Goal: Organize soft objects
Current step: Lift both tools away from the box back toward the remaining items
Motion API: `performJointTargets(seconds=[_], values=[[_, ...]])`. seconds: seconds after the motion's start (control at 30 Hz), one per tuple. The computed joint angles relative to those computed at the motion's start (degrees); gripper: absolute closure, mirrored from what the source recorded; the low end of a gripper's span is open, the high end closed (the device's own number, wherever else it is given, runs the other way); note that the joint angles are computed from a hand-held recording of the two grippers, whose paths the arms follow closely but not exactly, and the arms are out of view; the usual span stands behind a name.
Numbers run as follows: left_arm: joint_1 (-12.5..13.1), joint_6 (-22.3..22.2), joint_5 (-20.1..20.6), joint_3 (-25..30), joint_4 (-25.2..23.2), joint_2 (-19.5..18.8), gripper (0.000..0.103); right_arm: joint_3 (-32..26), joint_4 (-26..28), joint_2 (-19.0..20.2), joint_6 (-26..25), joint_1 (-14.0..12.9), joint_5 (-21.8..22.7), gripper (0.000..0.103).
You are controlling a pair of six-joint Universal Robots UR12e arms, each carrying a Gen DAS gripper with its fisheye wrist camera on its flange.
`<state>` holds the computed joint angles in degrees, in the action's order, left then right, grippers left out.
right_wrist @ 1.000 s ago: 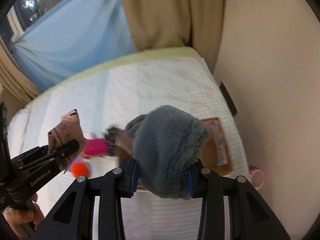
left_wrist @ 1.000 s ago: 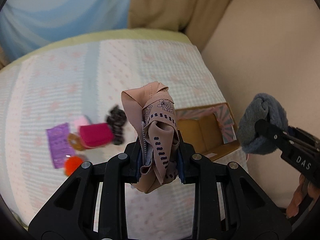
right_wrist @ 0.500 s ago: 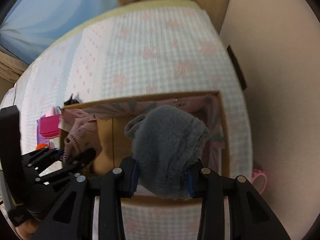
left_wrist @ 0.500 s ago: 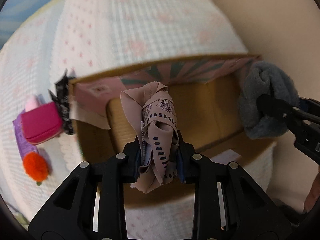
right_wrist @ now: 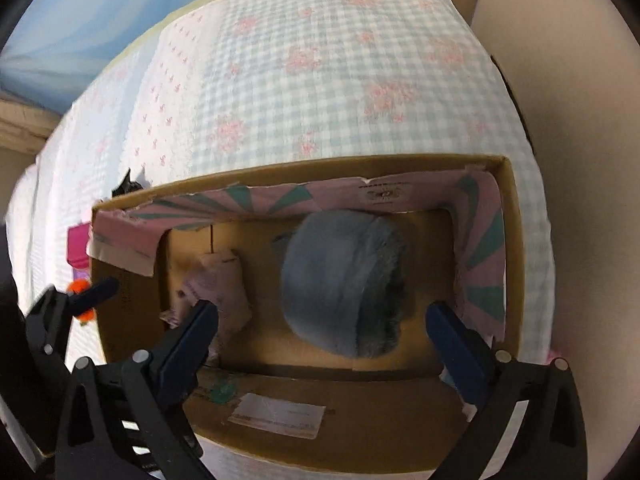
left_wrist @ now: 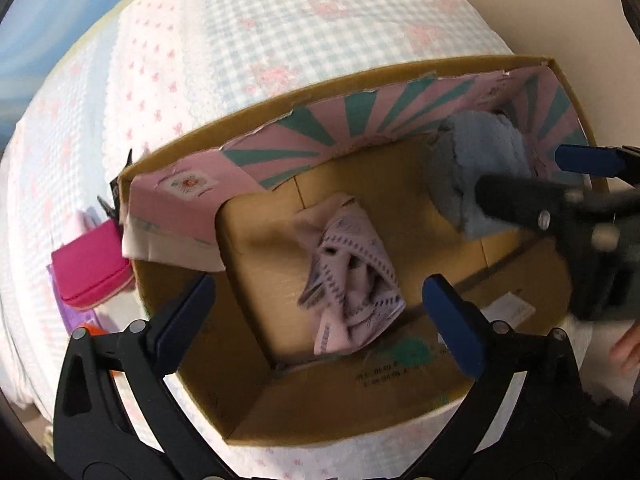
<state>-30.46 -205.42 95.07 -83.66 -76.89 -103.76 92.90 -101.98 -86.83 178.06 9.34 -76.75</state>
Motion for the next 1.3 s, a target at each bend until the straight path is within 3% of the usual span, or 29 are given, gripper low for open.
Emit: performJointTargets(seconds=[0.23,0.67,0.8,1.2,1.3], values=[[0.5,-2.95,-2.23,-1.84,0.7,2.57,0.0,1.79,-2.68,-2.2,1.47,-0.86,1.15,0.0],[-0.81,-5.7,1.81,-0.58,2.55,7.86,0.0,0.77,-4.92,-8.19,3.57,-0.02,-3.09,0.0],[-1.84,-6.1,4.59,-0.14,3.4,10.27,0.0,-0.81,-5.45,-10.48,4.13,1.19,-5.23,0.0],[-3.68,-8.02,11.81,-1.01,7.95,19.5,0.0,-4.65,-8.43,-15.78,8.64,8.19,-15.27,0.0],[-4.08,-8.36,13.71,-2.15,8.99,21.65,0.0,-4.77,-9.5,-16.84,9.75,9.37,-15.36,0.0]])
